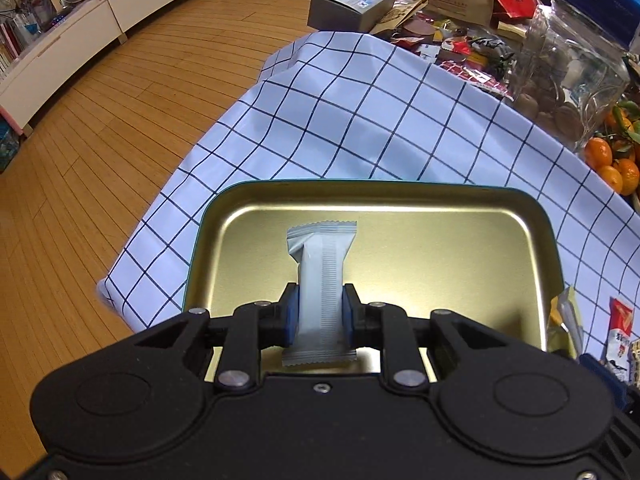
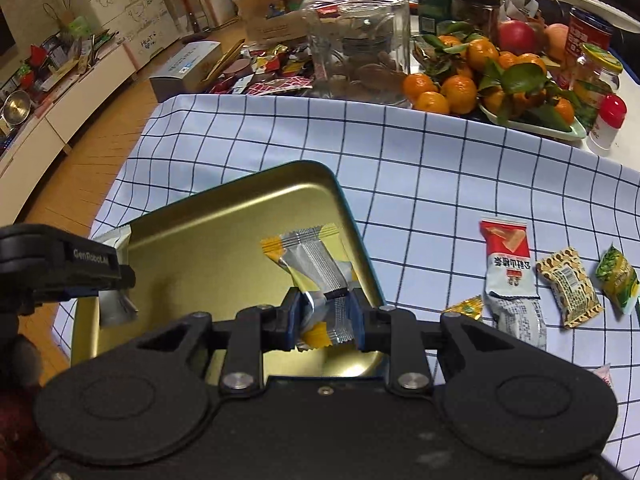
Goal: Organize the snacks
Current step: 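Open the left tool over the tray while the right lowers the silver-yellow candy into it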
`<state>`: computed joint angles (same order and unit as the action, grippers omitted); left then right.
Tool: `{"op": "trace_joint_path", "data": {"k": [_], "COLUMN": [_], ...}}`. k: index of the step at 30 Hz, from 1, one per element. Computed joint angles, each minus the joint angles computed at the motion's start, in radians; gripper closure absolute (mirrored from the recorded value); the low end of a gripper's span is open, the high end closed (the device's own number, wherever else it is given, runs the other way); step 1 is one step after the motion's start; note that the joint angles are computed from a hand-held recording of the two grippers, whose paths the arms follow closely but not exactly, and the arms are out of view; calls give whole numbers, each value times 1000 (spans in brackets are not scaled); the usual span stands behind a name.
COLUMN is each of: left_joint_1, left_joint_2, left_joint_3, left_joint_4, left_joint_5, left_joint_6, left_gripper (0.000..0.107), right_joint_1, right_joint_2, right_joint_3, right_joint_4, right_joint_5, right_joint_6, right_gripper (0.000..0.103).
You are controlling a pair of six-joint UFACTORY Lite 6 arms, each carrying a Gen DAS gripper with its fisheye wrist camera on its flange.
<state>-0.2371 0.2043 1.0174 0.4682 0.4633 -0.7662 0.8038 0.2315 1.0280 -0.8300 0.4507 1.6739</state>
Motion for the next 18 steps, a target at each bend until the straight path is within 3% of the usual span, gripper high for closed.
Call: {"op": "trace_joint_path", "data": {"k": [18], "left_joint_1": [73], "left_joint_2": [-7], "left_joint_3": [-17], "left_joint_4": [-100], "left_joint_5": [-27], "left_joint_6": [154], "left_gripper": [78], "right_joint_1": [-3], "right_joint_2": [83], "right_joint_3": [100], "right_joint_4": [14], "right_joint_5": [-6], "right_joint_6": [-19], "right_gripper": [75]}}
